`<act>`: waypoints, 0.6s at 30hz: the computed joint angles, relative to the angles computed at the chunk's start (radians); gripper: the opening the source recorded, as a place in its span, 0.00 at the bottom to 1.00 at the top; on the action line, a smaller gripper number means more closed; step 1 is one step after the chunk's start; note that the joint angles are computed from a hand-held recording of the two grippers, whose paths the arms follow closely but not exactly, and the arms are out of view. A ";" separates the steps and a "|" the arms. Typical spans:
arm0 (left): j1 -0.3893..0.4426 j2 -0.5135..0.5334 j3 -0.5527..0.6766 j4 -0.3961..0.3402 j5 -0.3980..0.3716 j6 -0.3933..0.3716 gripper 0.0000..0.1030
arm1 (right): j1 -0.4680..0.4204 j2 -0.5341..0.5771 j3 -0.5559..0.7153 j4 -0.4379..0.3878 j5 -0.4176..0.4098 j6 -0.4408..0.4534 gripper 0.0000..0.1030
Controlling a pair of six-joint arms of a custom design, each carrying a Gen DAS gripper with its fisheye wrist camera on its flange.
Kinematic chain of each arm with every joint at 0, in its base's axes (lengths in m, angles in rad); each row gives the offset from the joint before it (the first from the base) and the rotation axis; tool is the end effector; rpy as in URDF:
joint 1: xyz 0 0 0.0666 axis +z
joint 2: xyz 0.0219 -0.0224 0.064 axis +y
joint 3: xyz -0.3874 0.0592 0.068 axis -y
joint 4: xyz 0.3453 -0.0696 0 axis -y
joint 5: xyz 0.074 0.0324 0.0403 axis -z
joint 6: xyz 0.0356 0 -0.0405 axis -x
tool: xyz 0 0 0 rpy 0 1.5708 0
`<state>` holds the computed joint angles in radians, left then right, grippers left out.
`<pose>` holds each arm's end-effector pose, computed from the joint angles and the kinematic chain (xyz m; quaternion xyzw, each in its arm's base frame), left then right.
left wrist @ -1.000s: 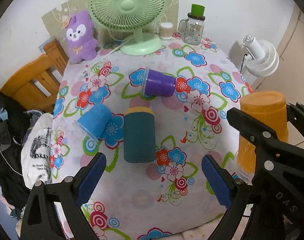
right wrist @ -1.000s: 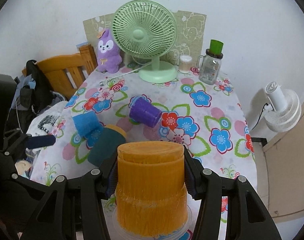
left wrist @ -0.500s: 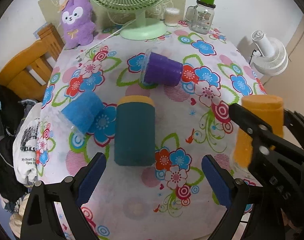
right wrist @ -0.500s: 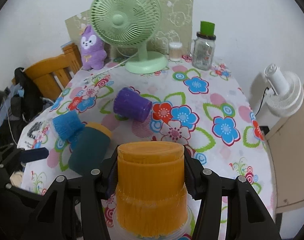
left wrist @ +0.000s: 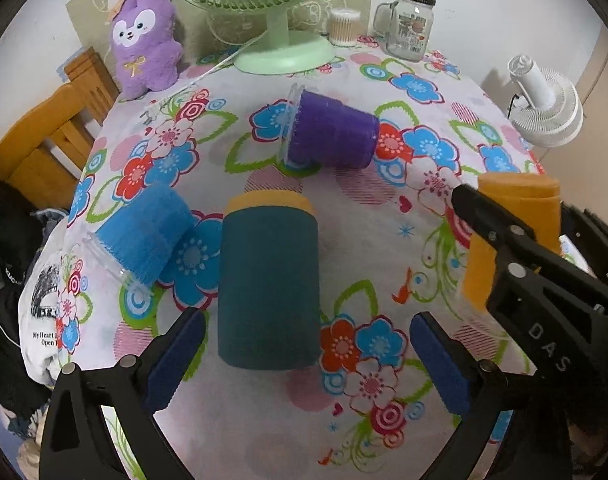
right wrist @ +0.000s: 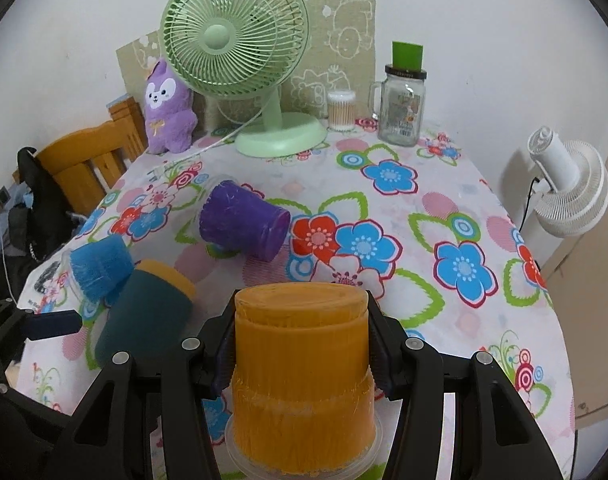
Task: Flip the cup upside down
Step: 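Lift the orange cup with the right gripper and rotate it upside down, then lower the orange cup rim-down onto the tablecloth and open the right gripper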
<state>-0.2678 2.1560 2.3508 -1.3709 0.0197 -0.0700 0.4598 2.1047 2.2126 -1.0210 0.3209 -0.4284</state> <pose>0.6490 -0.1792 0.3816 0.1667 0.9663 -0.0290 0.1941 0.6205 0.2943 0.3812 0.0369 0.9350 0.0004 0.3528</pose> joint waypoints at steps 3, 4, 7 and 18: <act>0.000 -0.003 -0.032 0.037 0.001 -0.010 1.00 | 0.005 -0.002 -0.032 0.047 0.028 0.030 0.56; -0.001 -0.007 -0.050 0.058 -0.009 -0.012 1.00 | 0.005 -0.002 -0.042 0.064 0.035 0.038 0.56; -0.004 -0.004 -0.066 0.077 -0.031 -0.014 1.00 | 0.002 0.002 -0.056 0.089 0.027 0.043 0.56; -0.016 -0.021 -0.132 0.134 -0.072 -0.040 1.00 | 0.004 -0.018 -0.151 0.187 0.050 0.034 0.57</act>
